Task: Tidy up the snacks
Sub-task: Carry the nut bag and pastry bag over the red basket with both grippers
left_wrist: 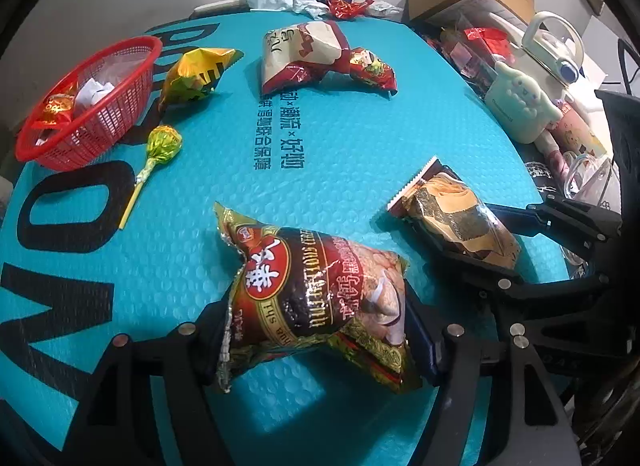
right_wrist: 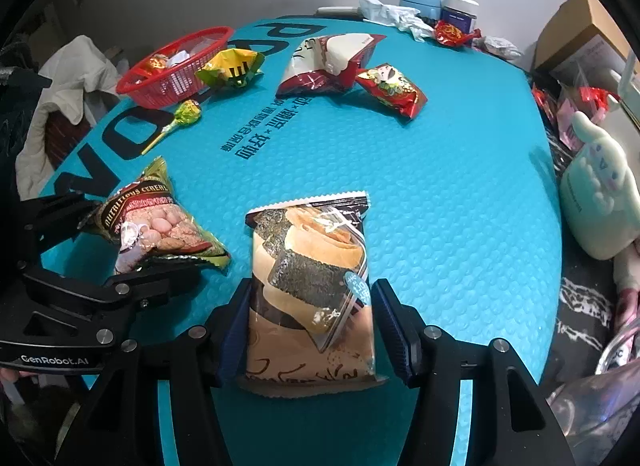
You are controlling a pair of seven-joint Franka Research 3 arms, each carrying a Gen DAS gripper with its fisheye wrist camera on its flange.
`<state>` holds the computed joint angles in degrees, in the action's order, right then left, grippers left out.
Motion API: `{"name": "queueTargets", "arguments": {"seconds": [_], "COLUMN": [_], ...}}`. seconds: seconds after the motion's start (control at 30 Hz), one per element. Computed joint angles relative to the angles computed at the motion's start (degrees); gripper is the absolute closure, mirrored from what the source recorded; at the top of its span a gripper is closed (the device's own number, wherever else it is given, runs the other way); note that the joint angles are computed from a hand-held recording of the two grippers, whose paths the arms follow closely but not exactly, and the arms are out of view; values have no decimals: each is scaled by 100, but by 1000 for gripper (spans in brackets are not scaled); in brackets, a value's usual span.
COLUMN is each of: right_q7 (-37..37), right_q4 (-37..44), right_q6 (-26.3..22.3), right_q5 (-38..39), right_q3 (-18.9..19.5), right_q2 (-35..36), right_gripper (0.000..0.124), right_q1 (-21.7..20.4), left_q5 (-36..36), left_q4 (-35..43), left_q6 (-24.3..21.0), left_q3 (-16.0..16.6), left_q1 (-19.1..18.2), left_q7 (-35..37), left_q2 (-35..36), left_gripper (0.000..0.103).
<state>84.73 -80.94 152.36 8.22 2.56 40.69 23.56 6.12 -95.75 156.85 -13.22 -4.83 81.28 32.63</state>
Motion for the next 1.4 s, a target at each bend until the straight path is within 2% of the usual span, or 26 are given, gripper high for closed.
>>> {"name": "queueTargets", "arguments": {"seconds": [0.23, 0.3, 0.33, 0.47, 0.67, 0.93, 1.27, 1.4], "right_q7": [138, 199, 212, 171, -252, -444, -699, -879], "right_q4": [3, -27, -36, -67, -158, -352, -406, -290], "right_q6": [53, 115, 142, 163, 155, 327, 516, 526], "right_q5": [-292, -382, -421, -334, 229, 497, 645, 708], "right_q3": [-198, -252, -267, -149, 289, 322, 389, 450], "right_q2": [25, 19, 17, -7, -84, -247, -452, -475], "right_gripper": [65, 72, 72, 73, 73, 73, 73, 73], "right_q1": [185, 235, 245, 140, -196, -169, -168, -193], "left_q5": [87, 169, 211, 74, -292, -392, -587, -464], "left_q4": [-87, -96, -116, -179, -337, -591, -1006, -1134], "left_q6": [247, 282, 307, 325, 312, 546, 1002, 1265], "left_q3": [15, 78, 110, -28, -252, -215, -349, -189], "left_q1": [10, -46, -72, 76, 311, 303, 517, 429], "left_q7": [49, -2, -41, -19, 149, 120, 232, 84], "left_q2": [-3, -9, -21, -62, -200, -431, -835, -1016], "left_gripper": [32, 34, 37, 40, 40, 40, 40, 40]}}
